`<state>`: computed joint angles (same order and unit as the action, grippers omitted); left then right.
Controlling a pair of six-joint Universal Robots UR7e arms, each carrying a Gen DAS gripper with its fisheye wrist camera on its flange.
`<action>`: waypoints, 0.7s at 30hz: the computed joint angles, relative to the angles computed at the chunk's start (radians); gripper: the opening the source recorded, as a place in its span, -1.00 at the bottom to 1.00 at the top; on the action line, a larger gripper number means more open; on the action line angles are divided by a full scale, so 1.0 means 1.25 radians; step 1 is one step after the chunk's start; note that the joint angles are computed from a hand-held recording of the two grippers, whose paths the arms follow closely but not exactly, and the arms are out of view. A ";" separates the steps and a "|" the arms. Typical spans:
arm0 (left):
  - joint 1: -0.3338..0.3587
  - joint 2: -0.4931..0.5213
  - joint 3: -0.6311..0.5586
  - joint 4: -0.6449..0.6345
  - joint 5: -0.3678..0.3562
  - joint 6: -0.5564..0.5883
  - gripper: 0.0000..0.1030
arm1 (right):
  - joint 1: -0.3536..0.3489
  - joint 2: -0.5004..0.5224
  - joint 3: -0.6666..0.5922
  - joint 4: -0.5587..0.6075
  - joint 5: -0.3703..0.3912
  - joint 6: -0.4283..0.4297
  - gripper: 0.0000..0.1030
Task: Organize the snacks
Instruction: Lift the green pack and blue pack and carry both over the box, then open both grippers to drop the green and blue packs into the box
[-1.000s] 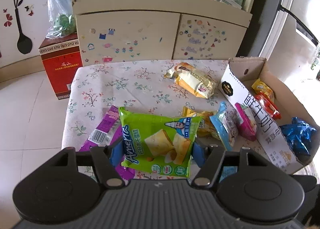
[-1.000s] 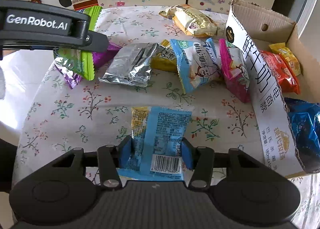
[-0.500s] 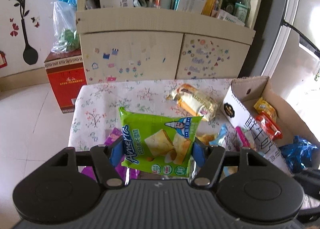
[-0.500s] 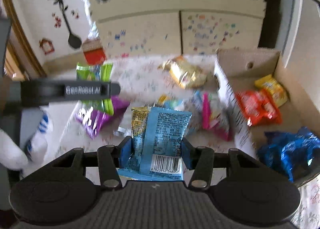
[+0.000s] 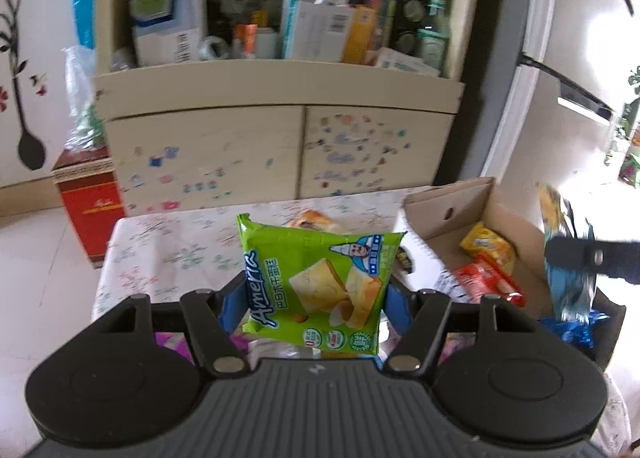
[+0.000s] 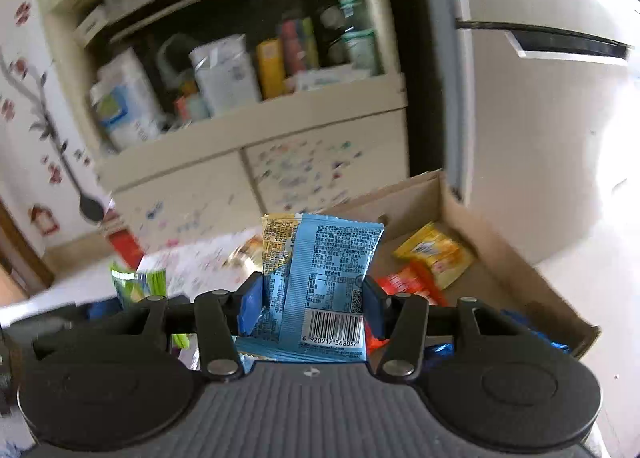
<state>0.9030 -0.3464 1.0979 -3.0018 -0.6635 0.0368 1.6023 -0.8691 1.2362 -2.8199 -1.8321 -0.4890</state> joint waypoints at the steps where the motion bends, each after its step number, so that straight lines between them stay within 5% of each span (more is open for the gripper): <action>1: -0.001 0.007 -0.010 -0.002 -0.007 0.010 0.30 | -0.002 -0.002 -0.003 -0.004 0.001 0.008 0.12; 21: 0.007 0.161 -0.275 0.147 -0.235 0.105 0.30 | -0.029 0.005 -0.075 -0.020 -0.060 0.236 0.12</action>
<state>0.9123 -0.1449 0.7536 -2.8176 -0.9571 0.1675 1.5664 -0.8634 1.1421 -2.8450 -1.9066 -0.1939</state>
